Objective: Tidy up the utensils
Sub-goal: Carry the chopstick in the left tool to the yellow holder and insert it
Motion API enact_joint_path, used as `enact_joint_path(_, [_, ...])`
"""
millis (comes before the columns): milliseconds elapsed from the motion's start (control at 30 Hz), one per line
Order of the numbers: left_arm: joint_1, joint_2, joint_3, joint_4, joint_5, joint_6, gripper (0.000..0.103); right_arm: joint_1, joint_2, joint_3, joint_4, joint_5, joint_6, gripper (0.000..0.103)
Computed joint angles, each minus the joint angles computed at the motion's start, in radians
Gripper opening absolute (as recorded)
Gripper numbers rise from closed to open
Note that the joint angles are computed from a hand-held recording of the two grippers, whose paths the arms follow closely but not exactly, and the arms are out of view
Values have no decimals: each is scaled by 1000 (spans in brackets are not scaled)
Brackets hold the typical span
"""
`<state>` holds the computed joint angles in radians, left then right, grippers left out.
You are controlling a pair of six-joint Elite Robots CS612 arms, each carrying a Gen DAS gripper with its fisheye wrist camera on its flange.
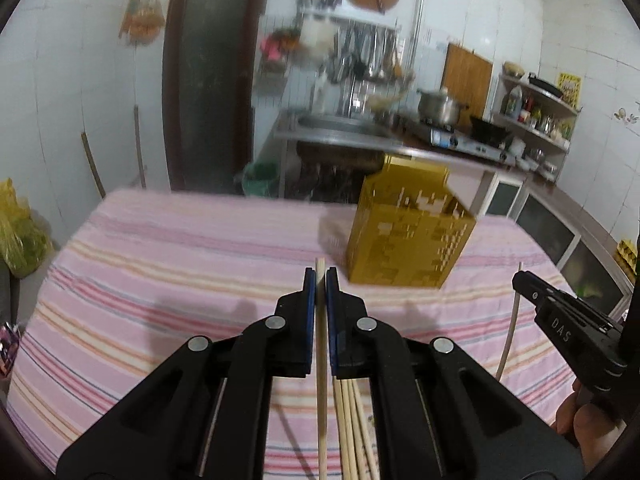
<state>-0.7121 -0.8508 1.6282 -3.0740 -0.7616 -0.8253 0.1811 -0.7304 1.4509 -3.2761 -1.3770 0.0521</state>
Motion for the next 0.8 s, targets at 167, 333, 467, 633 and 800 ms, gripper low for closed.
enact_joint_path(167, [-16, 11, -23, -73, 58, 80, 4, -9, -6, -1, -54, 30, 11, 6])
enact_joint_path(333, [-17, 27, -51, -125, 86, 138, 4, -13, -6, -12, -93, 33, 16, 6])
enact_joint_path(467, [-10, 41, -81, -146, 85, 170, 4, -14, 0, -29, -108, 28, 16, 6])
enact_joint_path(633, [-1, 56, -115, -165, 86, 216, 4, -16, 9, -54, -120, 29, 14, 6])
enact_joint_path(800, [5, 66, -153, -201, 93, 274, 4, -20, 11, -90, -131, 30, 24, 6])
